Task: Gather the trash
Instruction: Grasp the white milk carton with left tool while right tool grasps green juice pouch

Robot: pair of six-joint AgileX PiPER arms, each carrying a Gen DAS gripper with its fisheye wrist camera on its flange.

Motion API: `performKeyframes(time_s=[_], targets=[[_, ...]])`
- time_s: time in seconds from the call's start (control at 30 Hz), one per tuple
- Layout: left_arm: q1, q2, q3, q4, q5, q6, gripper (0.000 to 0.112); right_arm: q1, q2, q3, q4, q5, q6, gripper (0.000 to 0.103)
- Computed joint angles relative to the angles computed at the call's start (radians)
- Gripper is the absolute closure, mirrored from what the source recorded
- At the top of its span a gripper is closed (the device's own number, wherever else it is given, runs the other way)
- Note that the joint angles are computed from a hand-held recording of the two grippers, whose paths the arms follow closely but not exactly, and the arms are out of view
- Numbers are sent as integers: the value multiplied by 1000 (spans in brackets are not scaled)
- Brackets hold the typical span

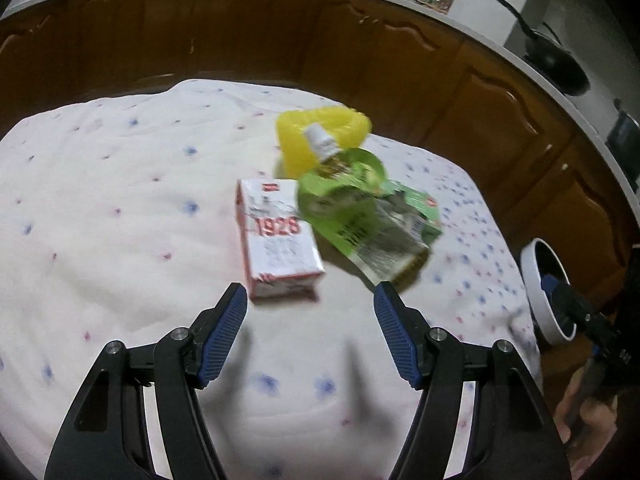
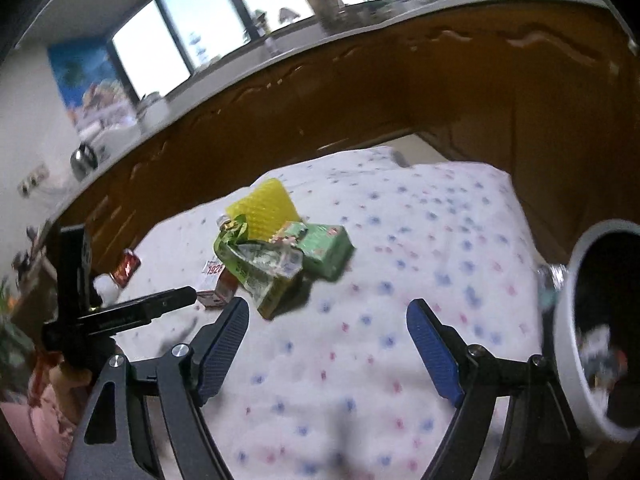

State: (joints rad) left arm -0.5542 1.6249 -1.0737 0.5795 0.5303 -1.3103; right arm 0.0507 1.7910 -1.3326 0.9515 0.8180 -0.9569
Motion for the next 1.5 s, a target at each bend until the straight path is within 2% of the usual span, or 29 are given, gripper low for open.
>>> performKeyframes(time_s=[0.13, 0.23, 0.4, 0.5, 0.6, 0.67, 0.73, 0.8, 0.83, 1.0, 1.03, 1.07, 1.1, 1.17, 1.4, 1.43, 1.47, 1.5], targets=[[35, 25, -18, -19, -5, 49, 45, 78, 109, -167, -81, 27, 11, 21], [60, 51, -35, -40, -9, 88, 45, 125, 184, -270, -127, 2, 18, 21], [94, 84, -60, -72, -13, 150, 45, 163, 352, -521, -201, 112, 122, 22], [112, 91, -65, -90, -31, 186, 45, 153, 403, -594, -74, 257, 22, 22], [129, 103, -69, -106, -37, 221, 45, 200, 346, -503, -99, 206, -78, 24], [143, 103, -59, -127, -59, 255, 46, 237, 320, -454, -143, 151, -88, 36], [147, 95, -51, -144, -70, 292, 56, 265, 297, -404, -178, 87, -91, 62], [152, 84, -41, -176, -79, 338, 68, 280, 276, -356, -186, 23, -99, 74], [155, 81, -39, -195, -80, 363, 69, 289, 266, -329, -180, -11, -106, 77], [162, 80, -57, -236, -47, 405, 69, 320, 258, -290, -210, -79, -84, 89], [158, 78, -62, -234, -36, 400, 69, 312, 251, -285, -196, -63, -86, 92], [153, 77, -62, -228, -35, 391, 65, 304, 246, -283, -185, -50, -86, 95], [150, 76, -65, -224, -31, 384, 53, 295, 225, -262, -175, -55, -89, 101], [141, 72, -66, -190, -35, 345, 46, 272, 180, -214, -152, -70, -85, 101], [79, 140, -133, -38, 40, 226, 46, 90, 0, 6, 42, 1, -161, 101], [73, 153, -141, -27, 49, 217, 47, 61, -22, 37, 67, 22, -180, 101], [67, 165, -143, -16, 52, 208, 55, 34, -46, 72, 83, 37, -192, 101], [68, 164, -128, -20, 22, 209, 60, 13, -65, 98, 94, 45, -199, 101]])
